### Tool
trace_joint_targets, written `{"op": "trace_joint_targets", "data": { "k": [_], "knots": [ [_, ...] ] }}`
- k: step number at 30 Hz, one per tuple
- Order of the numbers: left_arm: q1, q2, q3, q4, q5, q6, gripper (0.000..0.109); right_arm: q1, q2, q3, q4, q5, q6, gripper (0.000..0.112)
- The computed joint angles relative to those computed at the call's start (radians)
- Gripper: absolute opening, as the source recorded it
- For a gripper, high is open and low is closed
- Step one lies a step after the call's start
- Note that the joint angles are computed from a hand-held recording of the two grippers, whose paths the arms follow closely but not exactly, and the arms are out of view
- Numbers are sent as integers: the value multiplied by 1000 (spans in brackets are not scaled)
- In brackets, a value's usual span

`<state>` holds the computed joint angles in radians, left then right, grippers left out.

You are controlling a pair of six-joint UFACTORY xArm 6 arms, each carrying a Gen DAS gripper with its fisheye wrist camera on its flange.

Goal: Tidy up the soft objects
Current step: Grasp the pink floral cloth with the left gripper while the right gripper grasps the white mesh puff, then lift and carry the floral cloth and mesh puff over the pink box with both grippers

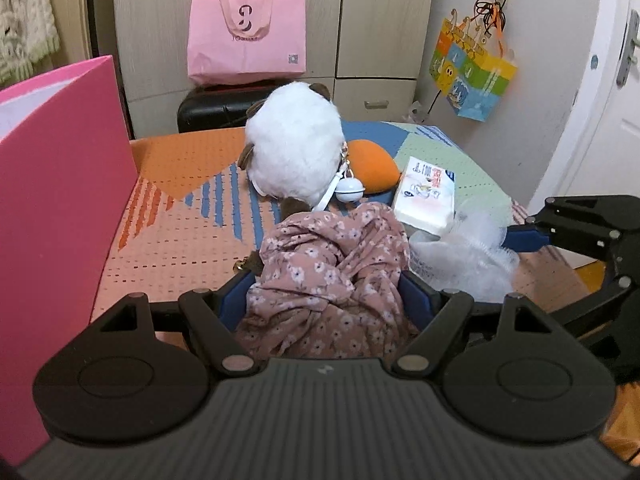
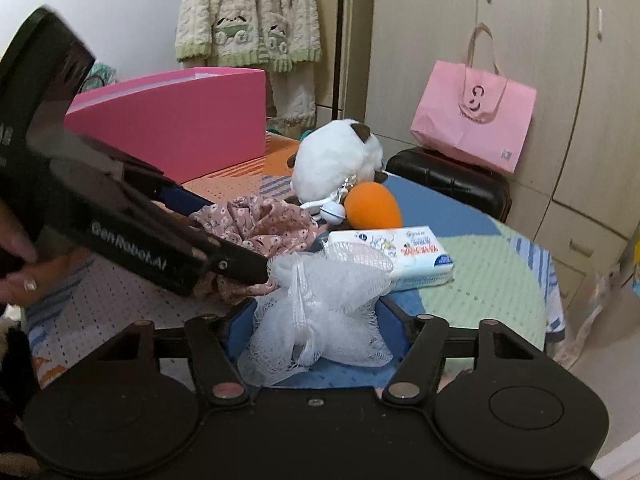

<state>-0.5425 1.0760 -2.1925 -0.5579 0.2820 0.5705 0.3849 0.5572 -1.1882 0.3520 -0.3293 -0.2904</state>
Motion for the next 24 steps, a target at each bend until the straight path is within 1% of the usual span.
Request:
{"op": "trace_joint_targets", "data": {
  "k": [1, 2, 3, 5, 7, 8, 9, 11, 13, 15, 17, 19, 20, 21, 22, 23, 24],
  "knots": [
    [-4, -4, 15, -1, -22, 6, 77, -7, -1, 7, -35, -3, 51, 62],
    [-7, -9, 28, -1, -39, 12, 77, -8, -2, 12, -46, -8, 74, 61],
    [-11, -14, 44, -3, -59, 20, 77, -3, -3, 15, -30, -13, 67, 58],
    [-13, -23, 60, -18, -73, 26, 77, 20, -4, 11, 68, -18, -3, 52],
    [-11, -25, 64, -22, -78, 27, 73, 41, -5, 10, 141, -28, -51, 44],
    [-11, -29, 72, -25, -86, 34, 66, 51, -5, 13, 168, -39, -73, 42],
    [-12, -35, 80, -53, -94, 70, 58, 62, -3, 14, 200, -52, -98, 39],
    [-14, -46, 92, -140, -88, 164, 54, 76, 2, 12, 246, -71, -126, 37],
    [-14, -51, 99, -179, -88, 199, 53, 85, 3, 11, 279, -81, -134, 35],
    [-11, -51, 95, -224, -83, 215, 52, 101, 8, -9, 367, -79, -188, 34],
    [-7, -58, 99, -269, -78, 231, 52, 125, 20, -46, 504, -82, -285, 33],
    [-6, -67, 111, -303, -77, 261, 49, 138, 28, -66, 577, -93, -331, 32],
    [-8, -72, 122, -305, -85, 271, 45, 142, 31, -71, 597, -97, -341, 32],
    [-11, -77, 130, -312, -92, 286, 38, 145, 30, -70, 607, -101, -343, 32],
    [-13, -83, 139, -333, -95, 310, 34, 148, 29, -68, 610, -104, -338, 32],
    [-14, -87, 142, -367, -89, 339, 27, 150, 29, -67, 612, -108, -335, 32],
    [-14, -90, 144, -390, -81, 357, 24, 153, 30, -70, 626, -111, -341, 32]
  ]
}}
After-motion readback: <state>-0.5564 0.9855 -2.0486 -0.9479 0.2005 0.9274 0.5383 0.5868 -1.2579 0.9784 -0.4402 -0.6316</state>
